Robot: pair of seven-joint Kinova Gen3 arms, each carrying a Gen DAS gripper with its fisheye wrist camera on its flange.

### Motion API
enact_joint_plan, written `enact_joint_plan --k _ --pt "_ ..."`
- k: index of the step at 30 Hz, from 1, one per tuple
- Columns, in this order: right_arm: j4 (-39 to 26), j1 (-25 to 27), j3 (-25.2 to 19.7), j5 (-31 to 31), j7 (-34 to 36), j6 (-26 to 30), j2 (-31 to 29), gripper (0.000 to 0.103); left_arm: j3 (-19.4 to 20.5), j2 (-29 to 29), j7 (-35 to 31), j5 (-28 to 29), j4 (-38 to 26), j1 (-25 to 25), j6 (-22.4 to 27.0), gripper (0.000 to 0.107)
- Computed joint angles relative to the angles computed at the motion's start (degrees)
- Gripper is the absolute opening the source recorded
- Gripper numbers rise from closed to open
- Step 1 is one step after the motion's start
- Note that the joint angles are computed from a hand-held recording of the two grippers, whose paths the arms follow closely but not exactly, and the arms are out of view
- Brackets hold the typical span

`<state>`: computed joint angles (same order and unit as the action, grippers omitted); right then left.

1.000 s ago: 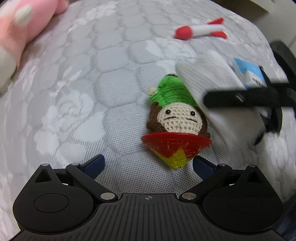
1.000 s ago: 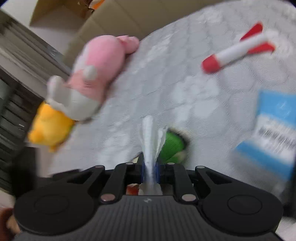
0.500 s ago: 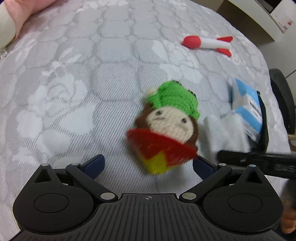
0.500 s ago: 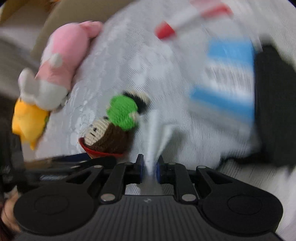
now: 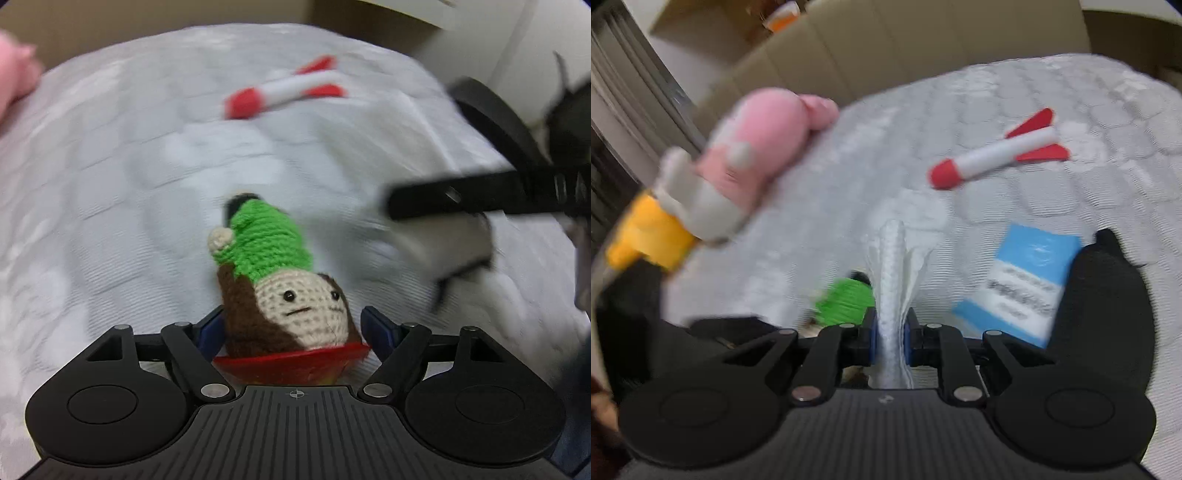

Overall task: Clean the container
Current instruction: 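Rub the white wipe over the doll's face while the left gripper hovers above it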

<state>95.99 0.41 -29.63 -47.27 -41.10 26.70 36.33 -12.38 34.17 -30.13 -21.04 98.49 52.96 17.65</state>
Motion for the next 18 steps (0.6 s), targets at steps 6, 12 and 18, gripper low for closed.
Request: enact_joint_plan --k 6,12,18 --pt "-4.9 10.5 -11.3 0.9 -8.4 13.6 10.1 0.017 11.4 0.2 -7.7 6.2 -2.3 -9.5 4.9 0.096" --pt "-8.0 1.2 0.2 5.1 -14.9 15.9 6.8 0.019 11.9 1.9 -10.0 6.5 -5.5 -9.2 9.9 0.1" --pt "-7.7 -4.3 5.8 10.0 -18.5 12.8 4.1 0.023 12.8 0.7 -8.6 10.8 -2.8 -11.9 6.0 0.102"
